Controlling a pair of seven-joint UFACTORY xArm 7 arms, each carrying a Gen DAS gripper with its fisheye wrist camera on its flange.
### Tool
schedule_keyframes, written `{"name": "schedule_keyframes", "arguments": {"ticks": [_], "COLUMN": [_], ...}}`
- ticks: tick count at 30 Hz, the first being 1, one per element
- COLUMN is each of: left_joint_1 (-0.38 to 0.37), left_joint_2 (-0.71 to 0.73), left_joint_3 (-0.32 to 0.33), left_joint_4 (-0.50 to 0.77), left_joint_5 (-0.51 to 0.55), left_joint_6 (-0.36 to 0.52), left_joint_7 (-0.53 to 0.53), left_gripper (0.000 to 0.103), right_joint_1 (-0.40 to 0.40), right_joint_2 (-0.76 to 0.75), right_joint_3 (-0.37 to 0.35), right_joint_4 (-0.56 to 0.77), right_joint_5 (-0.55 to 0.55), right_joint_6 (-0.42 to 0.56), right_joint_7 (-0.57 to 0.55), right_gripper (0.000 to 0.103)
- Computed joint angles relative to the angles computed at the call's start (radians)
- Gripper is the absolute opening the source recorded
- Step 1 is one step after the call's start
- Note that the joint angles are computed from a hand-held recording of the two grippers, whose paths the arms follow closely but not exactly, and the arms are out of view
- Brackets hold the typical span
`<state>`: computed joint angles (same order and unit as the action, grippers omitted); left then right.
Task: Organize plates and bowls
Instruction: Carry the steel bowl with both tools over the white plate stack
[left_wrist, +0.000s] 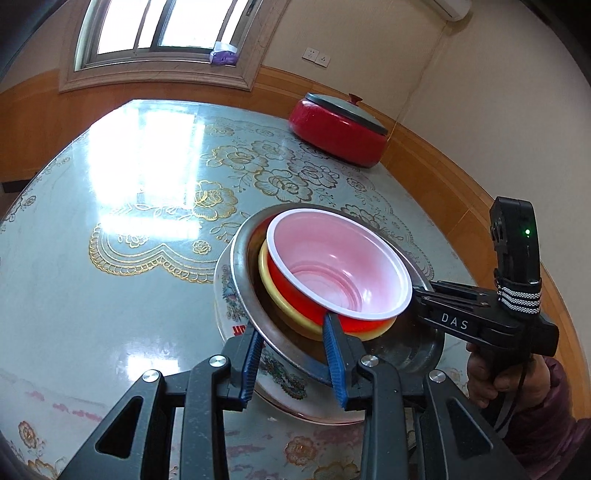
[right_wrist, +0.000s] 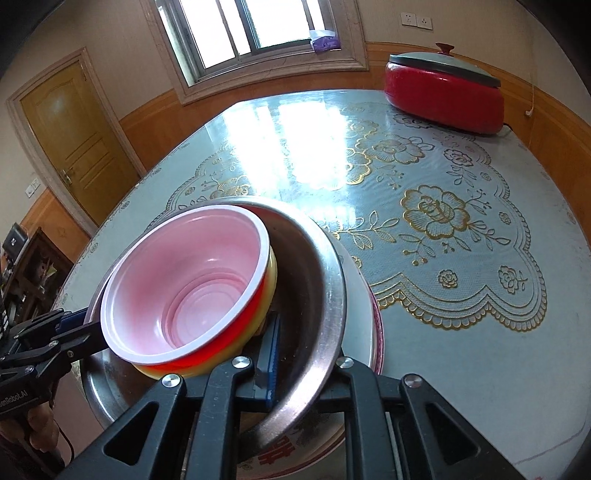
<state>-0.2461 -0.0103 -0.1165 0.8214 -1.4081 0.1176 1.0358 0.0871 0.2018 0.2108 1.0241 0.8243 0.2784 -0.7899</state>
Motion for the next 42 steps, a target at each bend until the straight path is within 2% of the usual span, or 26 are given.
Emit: {"name": "schedule_keyframes", "arguments": {"ticks": [13,16,20,24,30,36,42], "left_joint_1": [0.002,0.013,0.029,0.050,0.082,0.114,0.134], "left_joint_2": [0.047,0.049,0.048,0.050,0.042,0.056,0.066], "left_joint_3": [-0.022,-0.029,-0.025,-0.010,0.015,0.033,0.035], "left_joint_4": [0.017,0.018,0.026,0.040,0.046,0.075,0.093], "left_joint_5": [0.195,0.196,0.173,0.172,0.193,0.201,0.219], "left_joint_6": [-0.047,-0.038,0.005,0.086,0.209,0.320,0.370], "left_joint_7": [-0.245,-0.244,-0.181,-0.109,0.001,0.073,0.112], "left_gripper": [0.033,0.033,0.033,0.034,0.034,0.034,0.035], "right_joint_1": [-0.021,-0.012,0.010,0.042,0.087,0.127,0.154], "right_joint_2": [0.012,0.004,-0.006,-0.024,-0.053,-0.096,-0.131], "right_joint_3": [-0.002,-0.009,-0.022,-0.032,-0.055,-0.093,-0.148], "right_joint_4": [0.019,0.010,-0.005,-0.039,-0.097,-0.174,-0.217], "right_joint_5": [0.024,0.022,-0.022,-0.089,-0.247,-0.462,-0.723], "right_joint_6": [0.068,0.060,0.038,-0.025,-0.100,-0.170,-0.195], "right_joint_7": [-0.073,-0.069,-0.002,0.135,0.418,0.715,1.029], "right_gripper": [0.016,0.016,0.016,0.018,0.021,0.021,0.023]}}
